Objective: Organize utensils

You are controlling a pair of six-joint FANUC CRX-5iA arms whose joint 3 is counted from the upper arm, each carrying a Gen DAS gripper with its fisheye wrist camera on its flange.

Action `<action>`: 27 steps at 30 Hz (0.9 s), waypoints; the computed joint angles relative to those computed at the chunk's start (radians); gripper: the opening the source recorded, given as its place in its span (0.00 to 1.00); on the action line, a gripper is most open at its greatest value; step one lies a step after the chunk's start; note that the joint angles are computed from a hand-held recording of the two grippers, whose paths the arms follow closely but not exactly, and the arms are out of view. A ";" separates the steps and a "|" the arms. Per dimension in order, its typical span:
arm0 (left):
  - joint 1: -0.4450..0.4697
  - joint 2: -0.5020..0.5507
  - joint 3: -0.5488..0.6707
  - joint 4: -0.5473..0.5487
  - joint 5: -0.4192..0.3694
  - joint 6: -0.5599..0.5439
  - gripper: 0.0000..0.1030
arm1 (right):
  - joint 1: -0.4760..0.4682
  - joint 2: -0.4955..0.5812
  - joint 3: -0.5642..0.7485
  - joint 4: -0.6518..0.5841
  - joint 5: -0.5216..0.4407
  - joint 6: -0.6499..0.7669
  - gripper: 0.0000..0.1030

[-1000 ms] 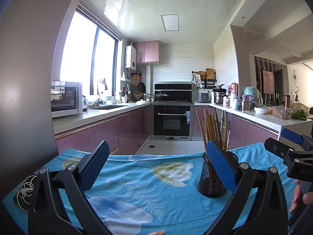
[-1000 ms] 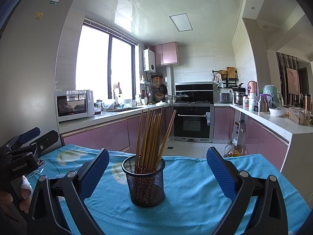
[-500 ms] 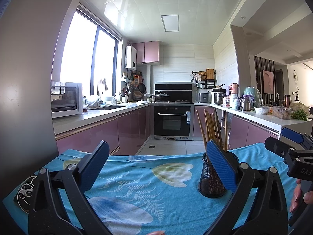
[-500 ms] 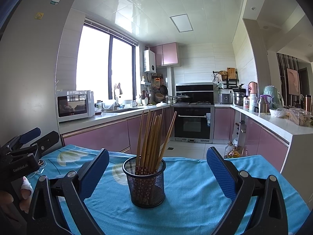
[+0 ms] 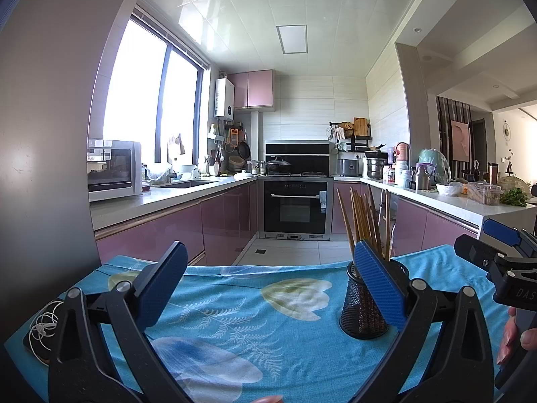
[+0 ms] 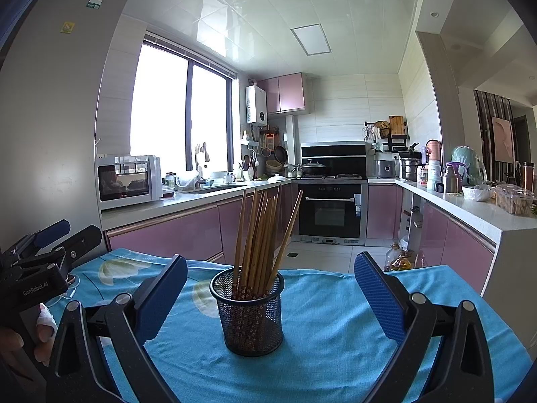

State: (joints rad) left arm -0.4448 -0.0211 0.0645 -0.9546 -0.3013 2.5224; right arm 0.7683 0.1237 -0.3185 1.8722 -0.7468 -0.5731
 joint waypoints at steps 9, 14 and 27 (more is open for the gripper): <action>0.002 0.000 -0.001 0.007 0.002 -0.006 0.95 | 0.001 -0.001 -0.001 -0.003 0.000 0.001 0.94; -0.001 0.000 0.000 -0.001 -0.001 0.001 0.95 | 0.001 0.001 0.001 -0.004 -0.001 0.003 0.94; 0.000 0.000 0.000 0.001 0.000 -0.002 0.95 | -0.001 0.000 -0.004 0.002 -0.002 -0.005 0.94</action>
State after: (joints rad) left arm -0.4450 -0.0213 0.0646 -0.9537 -0.3015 2.5208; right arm 0.7677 0.1236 -0.3222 1.8741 -0.7491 -0.5777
